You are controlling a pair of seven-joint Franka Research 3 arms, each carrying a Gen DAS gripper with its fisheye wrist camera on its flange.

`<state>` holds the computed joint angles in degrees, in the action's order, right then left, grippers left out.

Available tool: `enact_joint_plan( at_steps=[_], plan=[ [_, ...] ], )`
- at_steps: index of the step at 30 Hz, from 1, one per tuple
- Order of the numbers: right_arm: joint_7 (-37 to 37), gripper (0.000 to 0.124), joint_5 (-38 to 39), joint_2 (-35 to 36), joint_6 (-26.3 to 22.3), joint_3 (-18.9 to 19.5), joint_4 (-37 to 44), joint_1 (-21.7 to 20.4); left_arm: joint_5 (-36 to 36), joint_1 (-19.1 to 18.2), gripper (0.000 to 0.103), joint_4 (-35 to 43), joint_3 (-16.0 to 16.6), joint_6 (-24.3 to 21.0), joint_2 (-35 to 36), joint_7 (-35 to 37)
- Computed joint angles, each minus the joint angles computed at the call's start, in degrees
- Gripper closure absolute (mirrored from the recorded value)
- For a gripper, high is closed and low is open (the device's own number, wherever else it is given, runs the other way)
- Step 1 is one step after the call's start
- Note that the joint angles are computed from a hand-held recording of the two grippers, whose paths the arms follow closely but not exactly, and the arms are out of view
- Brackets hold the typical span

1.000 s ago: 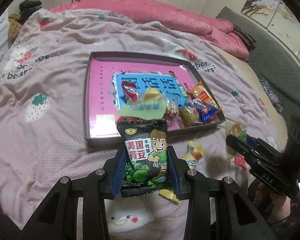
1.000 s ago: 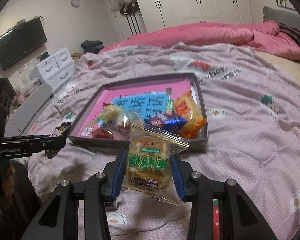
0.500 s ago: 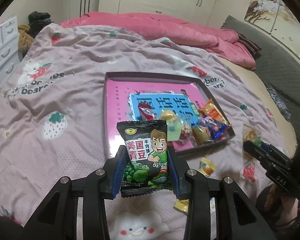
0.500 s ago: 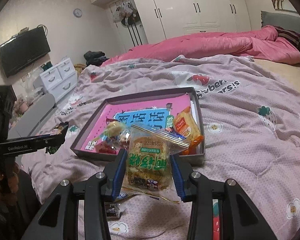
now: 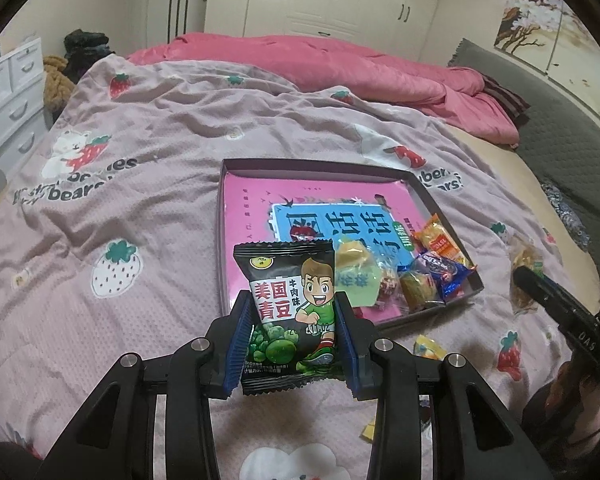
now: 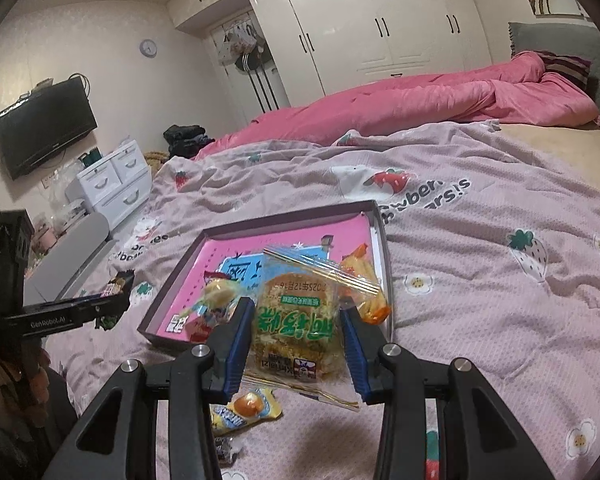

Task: Organize snacks
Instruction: 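Lift the green pea bag and bread bag and carry both over the tray, then lower the green pea bag and bread bag into the tray with both tools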

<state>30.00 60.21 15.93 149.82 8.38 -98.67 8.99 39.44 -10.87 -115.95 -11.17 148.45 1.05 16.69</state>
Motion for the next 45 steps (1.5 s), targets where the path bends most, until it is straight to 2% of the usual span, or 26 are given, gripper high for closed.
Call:
enact_joint_plan(
  at_steps=[17, 32, 45],
  plan=[
    [1.2, 0.081, -2.6, 4.3, 1.8, 0.8, 5.4, -0.1, -0.4, 0.3, 0.062, 3.4, 1.5, -0.1, 5.1, 2.0],
    [9.0, 0.081, -14.3, 12.3, 1.8, 1.8, 13.7, 0.9, -3.7, -0.5, 0.062, 6.0, 2.9, 1.7, 10.1, 6.2],
    [12.7, 0.080, -21.5, 15.5, 1.4, 2.4, 16.1, 1.4, -4.6, -0.9, 0.062, 6.2, 3.4, 2.4, 10.7, 7.7]
  ],
)
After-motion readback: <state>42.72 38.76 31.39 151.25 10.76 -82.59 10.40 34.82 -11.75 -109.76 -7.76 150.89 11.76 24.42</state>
